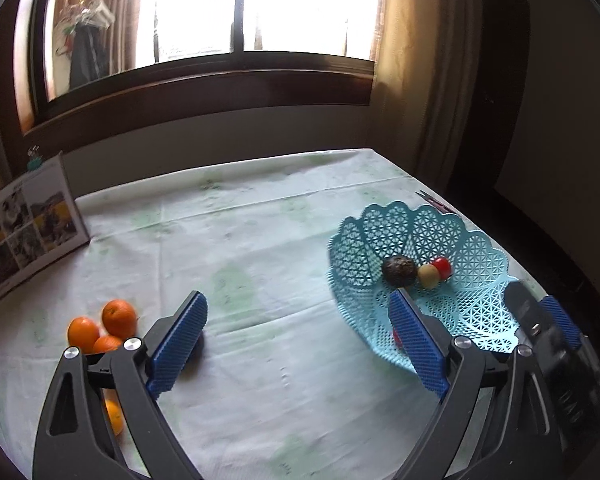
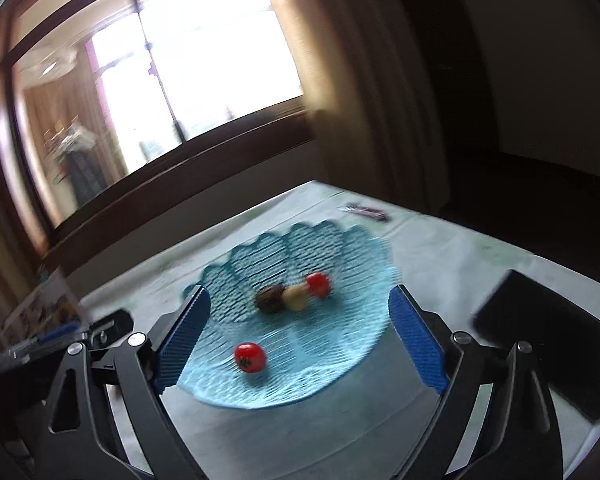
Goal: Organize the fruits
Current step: 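Move both tools back from the basket toward the remaining fruits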
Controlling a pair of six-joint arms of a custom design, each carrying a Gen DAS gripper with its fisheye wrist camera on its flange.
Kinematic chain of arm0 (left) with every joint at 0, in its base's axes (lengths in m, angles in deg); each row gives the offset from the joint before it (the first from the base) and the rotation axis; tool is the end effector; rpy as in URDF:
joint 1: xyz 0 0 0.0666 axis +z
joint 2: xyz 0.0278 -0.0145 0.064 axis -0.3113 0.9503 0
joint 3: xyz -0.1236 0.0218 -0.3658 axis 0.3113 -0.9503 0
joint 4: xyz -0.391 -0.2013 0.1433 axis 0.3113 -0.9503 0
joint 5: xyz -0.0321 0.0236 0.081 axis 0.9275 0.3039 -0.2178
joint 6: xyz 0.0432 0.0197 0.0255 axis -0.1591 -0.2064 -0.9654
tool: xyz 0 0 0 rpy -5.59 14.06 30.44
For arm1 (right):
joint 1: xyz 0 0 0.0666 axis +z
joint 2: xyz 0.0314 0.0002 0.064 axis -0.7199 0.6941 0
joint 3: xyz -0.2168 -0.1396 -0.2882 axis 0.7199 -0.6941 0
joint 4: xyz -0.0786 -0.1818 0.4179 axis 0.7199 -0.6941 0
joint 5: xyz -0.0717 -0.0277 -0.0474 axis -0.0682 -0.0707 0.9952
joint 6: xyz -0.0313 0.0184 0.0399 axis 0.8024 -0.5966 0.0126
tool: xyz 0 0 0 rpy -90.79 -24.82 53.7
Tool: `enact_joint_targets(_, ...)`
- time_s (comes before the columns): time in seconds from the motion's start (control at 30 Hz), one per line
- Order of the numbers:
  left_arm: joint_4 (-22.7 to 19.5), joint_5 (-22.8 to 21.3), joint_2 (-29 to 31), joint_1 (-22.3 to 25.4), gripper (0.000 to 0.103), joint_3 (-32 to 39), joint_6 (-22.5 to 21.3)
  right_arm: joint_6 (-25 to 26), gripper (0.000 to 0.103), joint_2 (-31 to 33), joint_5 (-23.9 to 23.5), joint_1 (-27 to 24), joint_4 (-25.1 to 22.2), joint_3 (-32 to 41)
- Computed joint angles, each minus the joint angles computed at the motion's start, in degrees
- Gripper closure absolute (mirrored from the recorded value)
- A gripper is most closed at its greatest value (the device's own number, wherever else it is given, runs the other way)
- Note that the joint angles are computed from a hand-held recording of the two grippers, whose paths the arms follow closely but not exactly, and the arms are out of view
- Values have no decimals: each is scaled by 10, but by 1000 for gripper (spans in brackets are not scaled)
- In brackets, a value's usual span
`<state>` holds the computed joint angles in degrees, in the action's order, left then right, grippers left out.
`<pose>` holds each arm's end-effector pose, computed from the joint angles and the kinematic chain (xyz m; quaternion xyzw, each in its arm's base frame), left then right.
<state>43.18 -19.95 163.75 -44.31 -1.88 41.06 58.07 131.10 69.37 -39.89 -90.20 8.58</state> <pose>0.5065 -0.2305 0.4071 -0.1158 0.8932 0.0291 0.4335 0.5146 0.0633 0.3912 -0.0118 0.8494 0.1821 0.4952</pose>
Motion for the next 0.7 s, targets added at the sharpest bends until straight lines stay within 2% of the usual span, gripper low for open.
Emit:
enact_joint_targets(0.4, -45, -33, -82, 29, 12, -67, 53, 87, 11, 12, -103, 26, -56, 14)
enact_joint_targets(0.6, -68, -41, -119, 62, 12, -99, 89, 118, 11, 20, -114, 38, -78, 20)
enact_joint_targets(0.7, -84, -14, -135, 94, 12, -114, 117, 131, 11, 20, -115, 44, -82, 19)
